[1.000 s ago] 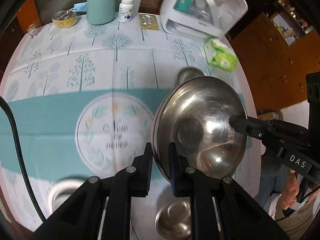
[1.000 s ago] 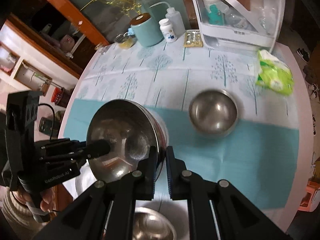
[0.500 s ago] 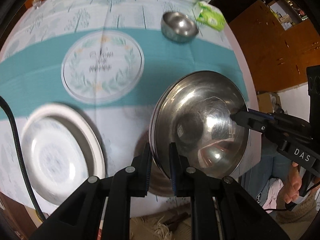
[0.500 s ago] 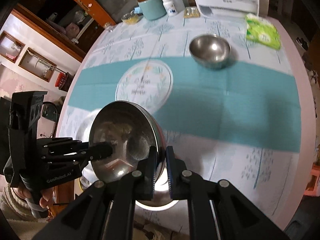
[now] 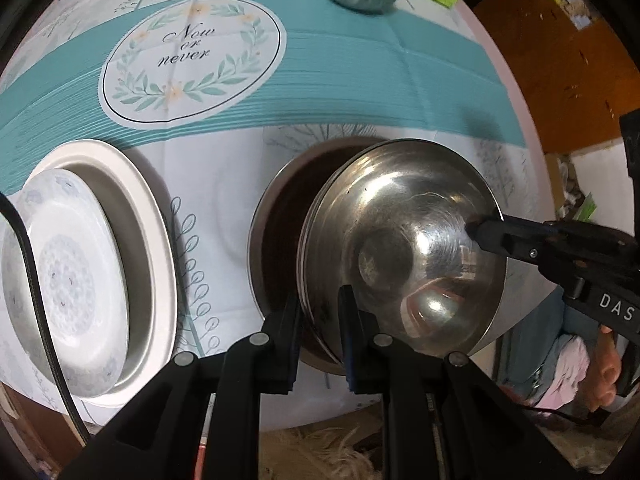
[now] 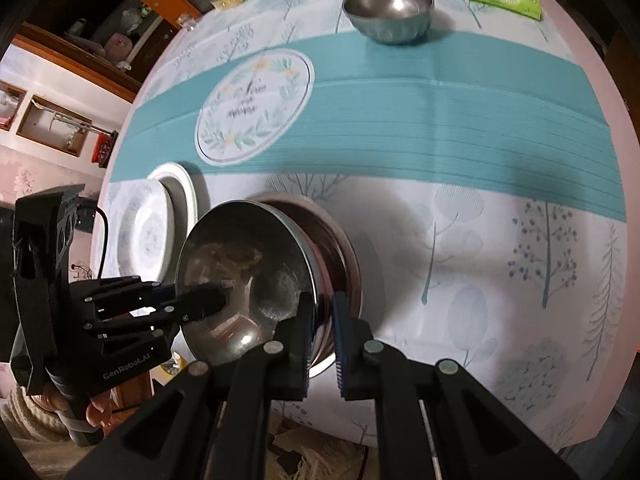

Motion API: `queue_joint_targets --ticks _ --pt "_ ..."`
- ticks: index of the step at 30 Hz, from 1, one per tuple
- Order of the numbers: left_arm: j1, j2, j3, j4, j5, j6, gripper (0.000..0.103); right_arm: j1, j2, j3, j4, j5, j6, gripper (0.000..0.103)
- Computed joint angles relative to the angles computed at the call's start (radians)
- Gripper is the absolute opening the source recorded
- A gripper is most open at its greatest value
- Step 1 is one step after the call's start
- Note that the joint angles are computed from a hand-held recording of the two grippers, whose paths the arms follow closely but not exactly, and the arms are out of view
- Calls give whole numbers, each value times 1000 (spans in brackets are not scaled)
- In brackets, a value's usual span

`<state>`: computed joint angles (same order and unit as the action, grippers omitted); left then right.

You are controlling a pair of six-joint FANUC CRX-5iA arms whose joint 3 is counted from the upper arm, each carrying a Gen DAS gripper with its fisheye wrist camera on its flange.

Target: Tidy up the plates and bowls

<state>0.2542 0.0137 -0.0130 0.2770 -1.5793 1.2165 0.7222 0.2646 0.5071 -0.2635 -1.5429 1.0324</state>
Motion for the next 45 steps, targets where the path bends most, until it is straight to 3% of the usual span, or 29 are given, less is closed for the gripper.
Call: queue_joint_targets --ticks 11,28,45 --pt "-12 23 -7 0 22 -9 22 33 12 -35 48 13 -9 9" --pt "-27 18 30 12 14 -39 67 60 10 -32 114 29 -4 9" --pt "-9 -52 77 16 53 -69 73 70 -15 -28 131 44 7 9"
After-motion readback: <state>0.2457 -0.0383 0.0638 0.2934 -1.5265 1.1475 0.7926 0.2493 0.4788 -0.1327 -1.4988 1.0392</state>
